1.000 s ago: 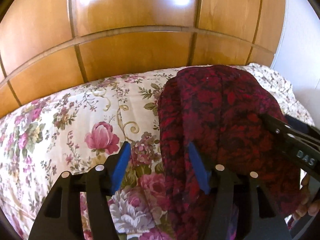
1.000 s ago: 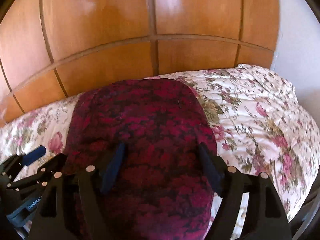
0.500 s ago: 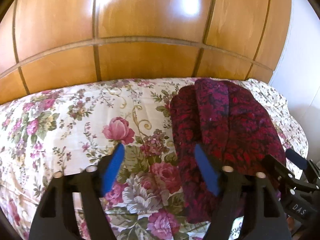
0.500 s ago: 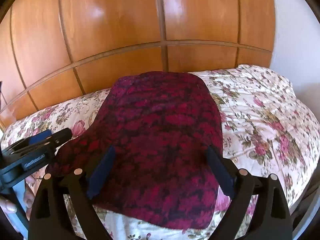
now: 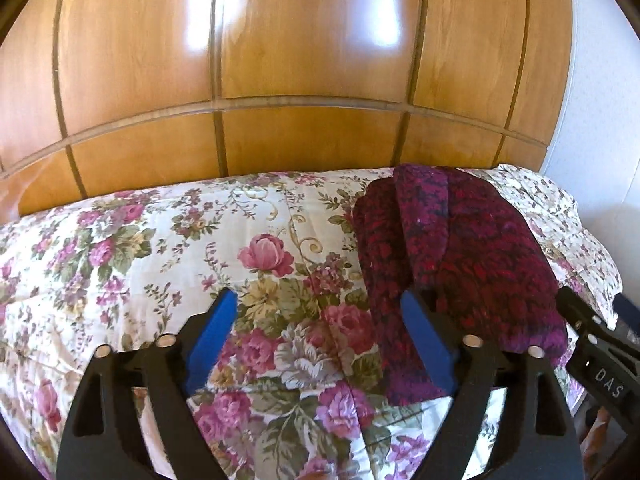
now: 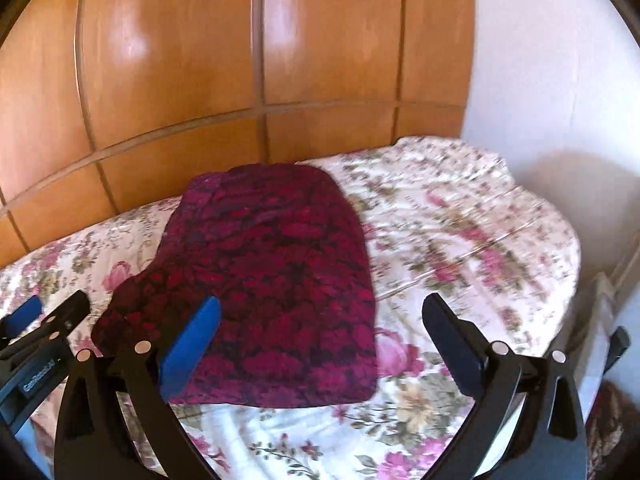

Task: Fold small clothes

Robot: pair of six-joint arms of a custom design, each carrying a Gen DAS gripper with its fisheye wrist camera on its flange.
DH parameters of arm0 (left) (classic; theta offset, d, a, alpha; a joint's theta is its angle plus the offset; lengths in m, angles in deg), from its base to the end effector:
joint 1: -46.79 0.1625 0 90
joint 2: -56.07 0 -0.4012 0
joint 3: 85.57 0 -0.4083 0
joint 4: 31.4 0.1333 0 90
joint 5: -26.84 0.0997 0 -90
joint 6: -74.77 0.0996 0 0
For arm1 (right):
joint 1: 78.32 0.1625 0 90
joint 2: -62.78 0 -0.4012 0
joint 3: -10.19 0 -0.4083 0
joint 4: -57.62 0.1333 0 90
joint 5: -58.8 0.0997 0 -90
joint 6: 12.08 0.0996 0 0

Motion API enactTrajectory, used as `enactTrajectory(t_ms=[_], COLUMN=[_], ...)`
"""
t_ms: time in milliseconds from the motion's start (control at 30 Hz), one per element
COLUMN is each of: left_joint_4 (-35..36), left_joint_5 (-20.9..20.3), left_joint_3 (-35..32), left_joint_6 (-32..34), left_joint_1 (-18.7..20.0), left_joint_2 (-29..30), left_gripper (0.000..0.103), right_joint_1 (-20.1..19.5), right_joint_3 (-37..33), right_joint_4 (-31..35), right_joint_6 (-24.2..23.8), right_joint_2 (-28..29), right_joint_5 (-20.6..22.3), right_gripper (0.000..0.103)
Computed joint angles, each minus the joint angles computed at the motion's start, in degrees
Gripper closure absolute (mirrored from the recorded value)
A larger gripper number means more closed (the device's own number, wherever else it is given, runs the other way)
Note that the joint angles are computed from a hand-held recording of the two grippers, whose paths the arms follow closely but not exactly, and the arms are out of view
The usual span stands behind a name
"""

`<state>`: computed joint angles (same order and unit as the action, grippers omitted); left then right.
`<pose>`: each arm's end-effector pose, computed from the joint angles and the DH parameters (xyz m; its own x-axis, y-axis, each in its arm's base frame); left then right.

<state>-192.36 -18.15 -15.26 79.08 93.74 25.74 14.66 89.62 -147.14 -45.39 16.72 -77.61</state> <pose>-0.3842 -0.7097 0.0937 -0.7190 0.2631 -0.6433 0.6411 0.6085 -0.4677 0.0976 -0.6981 0.3151 -0.6023 0.4856 0.6336 -0.4051 0.4980 -0.7667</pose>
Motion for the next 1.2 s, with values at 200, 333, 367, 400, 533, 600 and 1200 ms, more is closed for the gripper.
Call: enactTrajectory(t_ms=[200, 333, 367, 400, 533, 600, 1200], left_joint_4=[-2.97, -3.68, -3.76, -3.83, -4.9, -5.62, -5.29], left_joint_5=[1.44, 2.15, 2.21, 2.3, 2.87, 2.66, 1.94], left_joint_3=[4.34, 6.22, 6.39, 6.52, 6.8, 6.97, 6.44], left_joint_6=[1.75, 0.91, 0.95, 0.99, 1.65, 1.93, 2.97], left_joint_1=[-0.6, -0.91, -0.97, -1.04, -1.37, -1.49, -1.66], left_joint_2=[-2.03, -3.14, -3.24, -3.33, -3.4, -3.5, -3.34], left_gripper=[0.011, 0.008, 0.008, 0.008, 0.008, 0.008, 0.008], right_joint_1=[0.32, 0.54, 0.65, 0.68, 0.76, 0.76, 0.39], right_joint_3=[1.05, 2.5, 2.84, 3.17, 4.44, 4.68, 3.94], right_joint_4=[-1.51, -2.13, -2.1, -1.84, -0.95, -1.04, 0.06], right_joint_6=[1.7, 2.16, 1.84, 1.93, 2.95, 3.05, 3.93], right_joint_2=[-0.43, -0.78, -0.82, -0.99, -1.78, -1.95, -1.67], right_joint_5=[-2.08, -1.29, -1.08, -0.82, 0.05, 0.38, 1.23], right_gripper=[0.002, 0.002, 0.002, 0.002, 0.002, 0.002, 0.002])
